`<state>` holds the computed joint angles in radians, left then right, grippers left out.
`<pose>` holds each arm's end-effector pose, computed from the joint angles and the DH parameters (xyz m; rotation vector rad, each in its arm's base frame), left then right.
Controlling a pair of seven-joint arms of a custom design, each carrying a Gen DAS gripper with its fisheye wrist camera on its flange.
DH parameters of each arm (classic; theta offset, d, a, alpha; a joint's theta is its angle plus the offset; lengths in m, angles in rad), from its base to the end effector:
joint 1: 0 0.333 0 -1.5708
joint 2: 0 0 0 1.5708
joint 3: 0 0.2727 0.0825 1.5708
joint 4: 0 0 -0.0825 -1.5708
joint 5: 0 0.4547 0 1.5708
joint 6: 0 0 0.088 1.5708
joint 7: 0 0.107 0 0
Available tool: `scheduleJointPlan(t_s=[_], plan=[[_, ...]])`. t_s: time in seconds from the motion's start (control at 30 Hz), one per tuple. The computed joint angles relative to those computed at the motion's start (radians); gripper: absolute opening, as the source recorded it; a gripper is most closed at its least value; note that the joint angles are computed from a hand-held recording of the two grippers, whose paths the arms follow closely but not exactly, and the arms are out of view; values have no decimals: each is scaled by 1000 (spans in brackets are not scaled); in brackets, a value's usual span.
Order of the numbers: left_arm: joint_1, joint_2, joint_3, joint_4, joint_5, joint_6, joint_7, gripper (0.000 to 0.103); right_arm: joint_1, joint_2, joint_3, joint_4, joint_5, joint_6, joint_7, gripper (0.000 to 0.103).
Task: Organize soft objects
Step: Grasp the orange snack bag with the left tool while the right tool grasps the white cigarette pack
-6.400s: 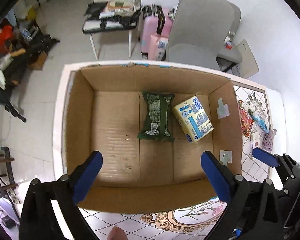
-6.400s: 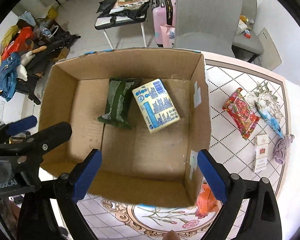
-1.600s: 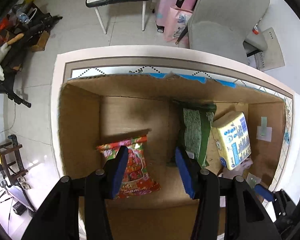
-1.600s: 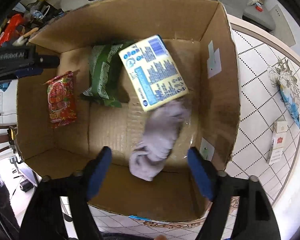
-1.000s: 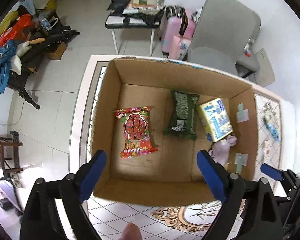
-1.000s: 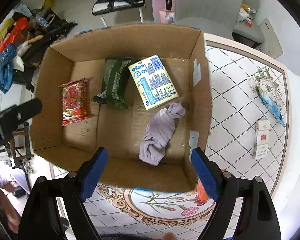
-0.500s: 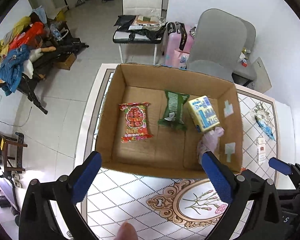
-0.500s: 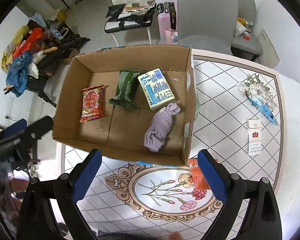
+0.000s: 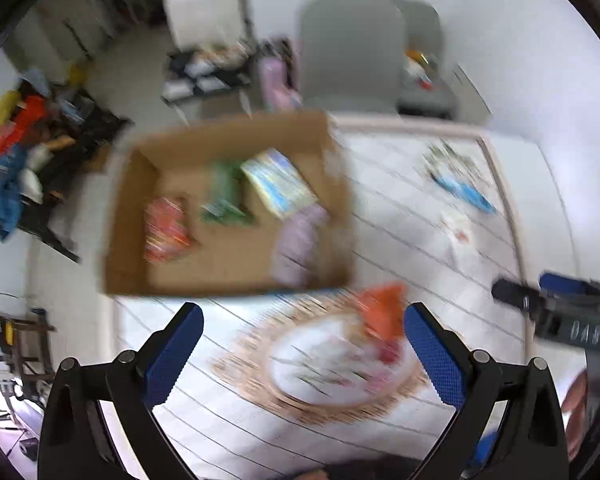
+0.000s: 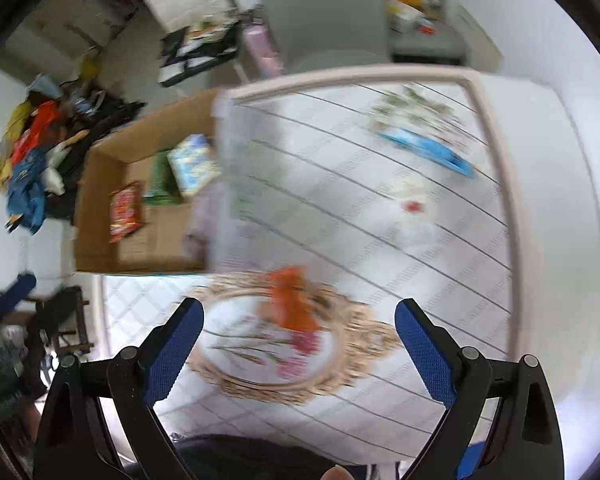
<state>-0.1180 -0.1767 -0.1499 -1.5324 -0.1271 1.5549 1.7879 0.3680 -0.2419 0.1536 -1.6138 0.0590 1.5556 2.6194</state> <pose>0.5418 -0.1718 0.7054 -1.5620 2.6329 -0.3253 0.4694 0.2897 0.6973 -1.4826 2.5627 0.0323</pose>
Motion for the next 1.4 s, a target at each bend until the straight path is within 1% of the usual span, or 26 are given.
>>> scheduleJointPlan(t_s=[0.1,0.17,0.2,0.23,0.27,0.33,0.37,0.43,0.47,0.53,0.57,0.63,0.67,0.73,0.8,0.87,0.9,1.03,1.1,1.2,1.4], plan=[[-24,20,-24,-48,-32,-77,-65,103,-22,-143,-37,-190,38,3,-18,98],[-38,46,-35,-74,-45,-107,-111,102,-38,-211,-54,-293,59,27,-39,98],[-43,53,-39,-96,-43,-107,-137,100,-46,-239,-63,-342,71,42,-55,98],[-49,73,-44,-108,-49,-112,-164,97,-53,-257,-68,-377,79,53,-69,98],[-55,96,-49,-113,-39,-123,-192,91,-61,-273,-76,-415,86,66,-90,98],[-65,132,-55,-125,-35,-131,-234,84,-75,-264,-86,-446,88,64,-135,98],[-71,144,-60,-135,-26,-129,-252,79,-80,-242,-89,-450,89,72,-161,98],[-82,165,-66,-149,-14,-119,-278,76,-92,-195,-100,-452,97,85,-209,98],[-87,179,-69,-149,-8,-117,-292,71,-96,-175,-100,-448,103,93,-221,98],[-93,200,-70,-153,-12,-108,-325,67,-106,-129,-106,-438,113,119,-251,98],[-98,206,-72,-155,-1,-99,-344,64,-111,-96,-107,-424,111,124,-265,97],[-107,205,-76,-166,31,-68,-370,60,-120,-37,-106,-390,106,120,-277,95],[-112,205,-79,-168,46,-56,-379,54,-123,-9,-108,-376,109,123,-284,93],[-120,210,-82,-165,72,-53,-398,50,-129,43,-110,-345,115,110,-287,90],[-125,210,-83,-167,80,-52,-410,48,-133,81,-109,-320,116,88,-284,73],[-129,214,-84,-163,89,-56,-416,44,-133,106,-102,-294,92,67,-273,63],[-131,215,-84,-162,93,-56,-416,43,-132,121,-100,-276,82,53,-276,61],[-138,223,-87,-149,100,-64,-418,41,-128,137,-96,-257,74,39,-267,60],[-137,207,-85,-159,87,-69,-413,41,-125,129,-96,-264,87,38,-264,60],[-137,181,-85,-165,55,-96,-394,40,-118,86,-92,-300,101,56,-252,59],[-137,75,-79,-221,-22,-136,-321,40,-101,-39,-80,-355,134,92,-222,59]])
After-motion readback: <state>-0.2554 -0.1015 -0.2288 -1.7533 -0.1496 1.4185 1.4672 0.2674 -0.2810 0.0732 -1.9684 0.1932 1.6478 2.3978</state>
